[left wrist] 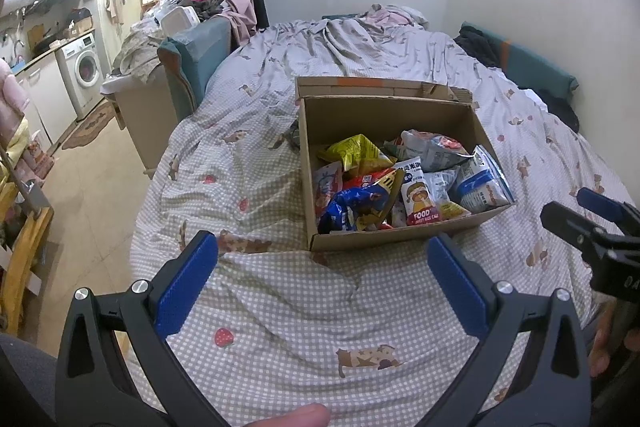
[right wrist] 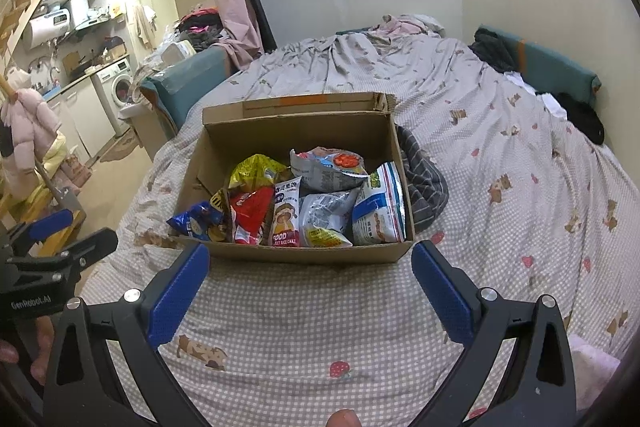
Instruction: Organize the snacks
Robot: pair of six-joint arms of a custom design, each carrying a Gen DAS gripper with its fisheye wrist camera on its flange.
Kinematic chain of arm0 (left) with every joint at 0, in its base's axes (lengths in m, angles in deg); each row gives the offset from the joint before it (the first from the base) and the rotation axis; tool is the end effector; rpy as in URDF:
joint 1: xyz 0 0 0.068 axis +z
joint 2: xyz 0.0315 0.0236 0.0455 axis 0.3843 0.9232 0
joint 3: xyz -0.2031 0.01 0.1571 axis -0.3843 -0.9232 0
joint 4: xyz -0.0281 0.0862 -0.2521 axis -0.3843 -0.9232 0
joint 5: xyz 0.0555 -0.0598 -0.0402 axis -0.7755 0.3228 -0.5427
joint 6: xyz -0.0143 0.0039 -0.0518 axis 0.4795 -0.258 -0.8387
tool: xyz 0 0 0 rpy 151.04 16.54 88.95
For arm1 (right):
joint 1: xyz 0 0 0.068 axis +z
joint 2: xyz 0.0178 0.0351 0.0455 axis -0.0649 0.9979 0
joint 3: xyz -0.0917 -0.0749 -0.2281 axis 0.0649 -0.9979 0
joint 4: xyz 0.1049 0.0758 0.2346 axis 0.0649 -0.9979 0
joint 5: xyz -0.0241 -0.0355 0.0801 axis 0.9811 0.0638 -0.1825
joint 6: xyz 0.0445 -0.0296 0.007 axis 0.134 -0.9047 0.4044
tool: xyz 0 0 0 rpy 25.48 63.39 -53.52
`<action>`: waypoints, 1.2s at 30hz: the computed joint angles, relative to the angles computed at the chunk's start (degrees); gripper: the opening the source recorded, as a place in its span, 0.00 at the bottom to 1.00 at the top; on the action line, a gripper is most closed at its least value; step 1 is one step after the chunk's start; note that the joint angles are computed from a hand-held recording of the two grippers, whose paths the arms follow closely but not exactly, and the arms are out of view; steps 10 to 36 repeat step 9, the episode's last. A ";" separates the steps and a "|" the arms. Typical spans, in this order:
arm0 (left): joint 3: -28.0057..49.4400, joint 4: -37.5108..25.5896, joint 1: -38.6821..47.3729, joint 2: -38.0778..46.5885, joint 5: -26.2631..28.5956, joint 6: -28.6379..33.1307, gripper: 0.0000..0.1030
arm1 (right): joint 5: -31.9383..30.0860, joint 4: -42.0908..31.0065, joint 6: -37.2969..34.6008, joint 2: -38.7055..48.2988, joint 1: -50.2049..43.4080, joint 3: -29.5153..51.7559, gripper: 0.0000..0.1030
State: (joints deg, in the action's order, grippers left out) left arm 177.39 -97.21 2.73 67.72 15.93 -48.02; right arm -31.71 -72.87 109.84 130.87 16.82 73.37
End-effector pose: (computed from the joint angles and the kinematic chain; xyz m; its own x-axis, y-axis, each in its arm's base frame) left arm 0.3974 -0.1560 0.3037 -0.4965 0.4434 -0.7462 0.6940 0.7192 -0.0344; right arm 0.2248 0.0630 0.2890 -0.4998 0.4223 -0.7563 0.5289 0.8402 0.1196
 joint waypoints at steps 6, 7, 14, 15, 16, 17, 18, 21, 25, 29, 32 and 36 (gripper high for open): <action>1.01 -0.94 0.30 0.82 0.23 -0.12 1.00 | 0.37 -0.24 -0.09 0.29 0.15 -0.15 1.00; 1.00 -0.81 0.25 0.96 -0.14 -0.13 1.00 | 0.45 -0.28 -0.14 0.33 0.25 -0.08 1.00; 1.28 -1.22 0.21 1.38 -0.36 0.26 1.00 | 0.48 -0.35 0.14 0.36 0.37 -0.08 1.00; 1.28 -1.22 0.21 1.38 -0.36 0.26 1.00 | 0.48 -0.35 0.14 0.36 0.37 -0.08 1.00; 1.28 -1.22 0.21 1.38 -0.36 0.26 1.00 | 0.48 -0.35 0.14 0.36 0.37 -0.08 1.00; 1.28 -1.22 0.21 1.38 -0.36 0.26 1.00 | 0.48 -0.35 0.14 0.36 0.37 -0.08 1.00; 1.28 -1.22 0.21 1.38 -0.36 0.26 1.00 | 0.48 -0.35 0.14 0.36 0.37 -0.08 1.00; 1.28 -1.22 0.21 1.38 -0.36 0.26 1.00 | 0.48 -0.35 0.14 0.36 0.37 -0.08 1.00; 1.28 -1.22 0.21 1.38 -0.36 0.26 1.00 | 0.48 -0.35 0.14 0.36 0.37 -0.08 1.00; 1.28 -1.22 0.21 1.38 -0.36 0.26 1.00 | 0.48 -0.35 0.14 0.36 0.37 -0.08 1.00; 1.28 -1.22 0.21 1.38 -0.36 0.26 1.00 | 0.48 -0.35 0.14 0.36 0.37 -0.08 1.00; 1.28 -1.22 0.21 1.38 -0.36 0.26 1.00 | 0.48 -0.35 0.14 0.36 0.37 -0.08 1.00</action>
